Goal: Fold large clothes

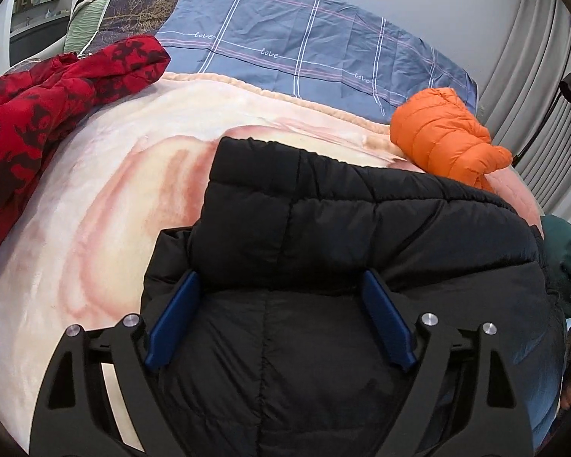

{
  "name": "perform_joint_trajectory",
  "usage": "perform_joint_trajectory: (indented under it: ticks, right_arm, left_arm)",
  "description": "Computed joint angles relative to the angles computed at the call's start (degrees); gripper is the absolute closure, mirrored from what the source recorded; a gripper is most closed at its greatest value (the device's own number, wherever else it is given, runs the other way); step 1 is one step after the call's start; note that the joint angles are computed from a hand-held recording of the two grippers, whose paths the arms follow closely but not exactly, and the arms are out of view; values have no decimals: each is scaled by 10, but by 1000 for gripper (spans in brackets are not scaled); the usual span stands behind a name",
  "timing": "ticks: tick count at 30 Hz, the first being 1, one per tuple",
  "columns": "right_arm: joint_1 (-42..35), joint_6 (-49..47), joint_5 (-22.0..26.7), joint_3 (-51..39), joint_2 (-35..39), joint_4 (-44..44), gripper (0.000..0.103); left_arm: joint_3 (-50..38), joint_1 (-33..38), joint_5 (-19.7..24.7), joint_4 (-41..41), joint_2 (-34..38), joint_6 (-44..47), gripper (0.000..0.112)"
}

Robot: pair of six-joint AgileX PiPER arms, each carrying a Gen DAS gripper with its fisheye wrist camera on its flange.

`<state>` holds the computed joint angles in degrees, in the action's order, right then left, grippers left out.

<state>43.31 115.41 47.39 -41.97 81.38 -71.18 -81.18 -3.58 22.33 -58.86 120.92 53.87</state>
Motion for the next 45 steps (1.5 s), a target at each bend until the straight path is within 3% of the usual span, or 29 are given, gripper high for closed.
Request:
perform_joint_trajectory:
  ticks: [2,6,8,11,16,19,21,23,25,28,31,34,38,42,45]
  right_arm:
    - [89,10,33,-19,6,-40,56]
    - [157,-20,-11,-72,91,-35,55]
    - [130,-54,-51,-91,156,11,55]
    - [98,-38,-79,-92,219,-3,55]
    - [67,-121,-122,-90,194,49,53]
    - [61,-205,-135,-87,137,138,49]
    - [54,-197,-127,-88,92,113,46]
    - [54,-185,-95,-112,86,69,43]
    - [23,-197,-92,-150,107,57,43]
    - [-73,-298,-141,-225,200,152,42]
    - [-138,-338,-235,-234,274,196,41]
    - [-124,-330,-209,-241,279,182,41]
    - [-134,-335,-227,-234,272,184,40]
    - [-121,-289,-227,-219,270,146,39]
    - [-124,-298,-229,-226,272,153,39]
  left_arm:
    - [-2,0,2,3,1,-2,25]
    - [1,1,2,-10,0,7,25]
    - [1,2,6,-19,0,15,24]
    - [-6,11,39,-56,6,46,22]
    - [-10,5,29,-42,12,37,22]
    - [-4,9,30,-66,12,63,22]
    - [-1,9,29,-75,11,72,21]
    - [1,9,27,-81,10,78,21]
    - [3,11,30,-91,10,86,21]
    - [5,17,41,-113,11,106,21]
    - [-6,36,92,-145,21,115,21]
    - [-11,36,94,-139,28,114,20]
    - [3,38,96,-154,14,124,20]
    - [33,91,144,-216,-11,156,20]
    - [35,125,159,-206,-10,132,19]
